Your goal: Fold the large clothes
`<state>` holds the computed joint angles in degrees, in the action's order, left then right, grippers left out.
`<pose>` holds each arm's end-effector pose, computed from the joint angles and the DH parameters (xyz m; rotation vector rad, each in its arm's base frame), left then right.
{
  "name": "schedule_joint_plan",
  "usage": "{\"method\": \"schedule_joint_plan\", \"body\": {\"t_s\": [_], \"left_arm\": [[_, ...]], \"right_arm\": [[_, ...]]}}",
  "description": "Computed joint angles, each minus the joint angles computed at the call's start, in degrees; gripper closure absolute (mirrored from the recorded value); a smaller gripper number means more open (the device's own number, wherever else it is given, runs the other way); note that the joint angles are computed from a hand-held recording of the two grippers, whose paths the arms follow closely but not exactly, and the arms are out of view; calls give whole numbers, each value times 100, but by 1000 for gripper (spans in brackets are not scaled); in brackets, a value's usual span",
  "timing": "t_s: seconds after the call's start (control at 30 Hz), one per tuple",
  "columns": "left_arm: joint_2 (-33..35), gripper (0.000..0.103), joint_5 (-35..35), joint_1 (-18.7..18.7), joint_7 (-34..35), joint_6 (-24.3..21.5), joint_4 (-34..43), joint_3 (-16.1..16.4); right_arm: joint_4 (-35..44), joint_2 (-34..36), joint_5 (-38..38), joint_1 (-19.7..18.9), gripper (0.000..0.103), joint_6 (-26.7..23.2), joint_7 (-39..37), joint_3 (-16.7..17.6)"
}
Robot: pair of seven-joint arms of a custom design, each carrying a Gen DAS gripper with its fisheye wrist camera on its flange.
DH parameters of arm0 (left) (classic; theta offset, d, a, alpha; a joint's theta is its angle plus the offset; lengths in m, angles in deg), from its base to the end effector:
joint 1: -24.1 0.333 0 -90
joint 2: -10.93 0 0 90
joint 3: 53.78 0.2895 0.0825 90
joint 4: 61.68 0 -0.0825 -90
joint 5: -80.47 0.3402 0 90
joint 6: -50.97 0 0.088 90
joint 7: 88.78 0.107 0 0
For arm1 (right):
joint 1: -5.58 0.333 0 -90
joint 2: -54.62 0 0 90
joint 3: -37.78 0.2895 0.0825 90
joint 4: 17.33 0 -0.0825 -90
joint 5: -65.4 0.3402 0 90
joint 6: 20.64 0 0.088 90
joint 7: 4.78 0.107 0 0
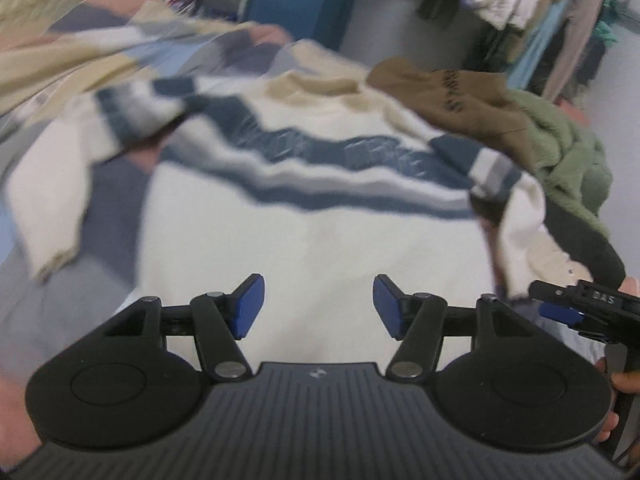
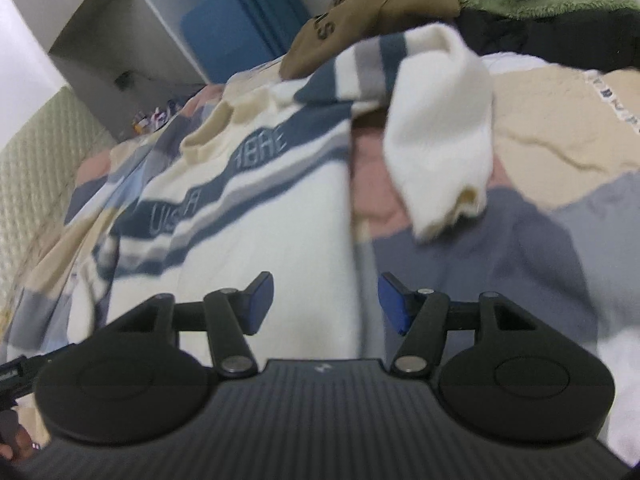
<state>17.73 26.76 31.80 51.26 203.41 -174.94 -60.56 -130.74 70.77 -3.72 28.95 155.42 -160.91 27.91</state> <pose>0.5772 0.0345 0.4585 -1.7643 1.9970 -1.1140 0.5440 0.2145 0.3840 -1.1311 2.0134 -0.4108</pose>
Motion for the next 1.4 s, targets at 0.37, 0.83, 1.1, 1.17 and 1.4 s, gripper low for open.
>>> {"method": "schedule_joint_plan", "body": {"t_s": [0.37,0.83,1.1,1.17,1.4], "left_arm": [[1622,37,503,-115,-46,855,1189,-646],[2990,37,1809,418,-589,1118,2326,-1382],[2876,37,1576,821,-608,1131,2211,-1762],[2798,37,1354,978,-424,1219,2137,-1920],[2329,37,53,1557,447,987,1867,-2301]], "right_arm": [[567,808,2261,-599,43,-195,-2675,203],[1586,1831,2901,335,46,-814,-3756,-821],[1330,1622,2304,755,92,-902,-2828,-1370],[1263,1485,1939,916,93,-1061,-2536,-1530],[680,495,-327,1816,94,-1696,-479,-2228]]}}
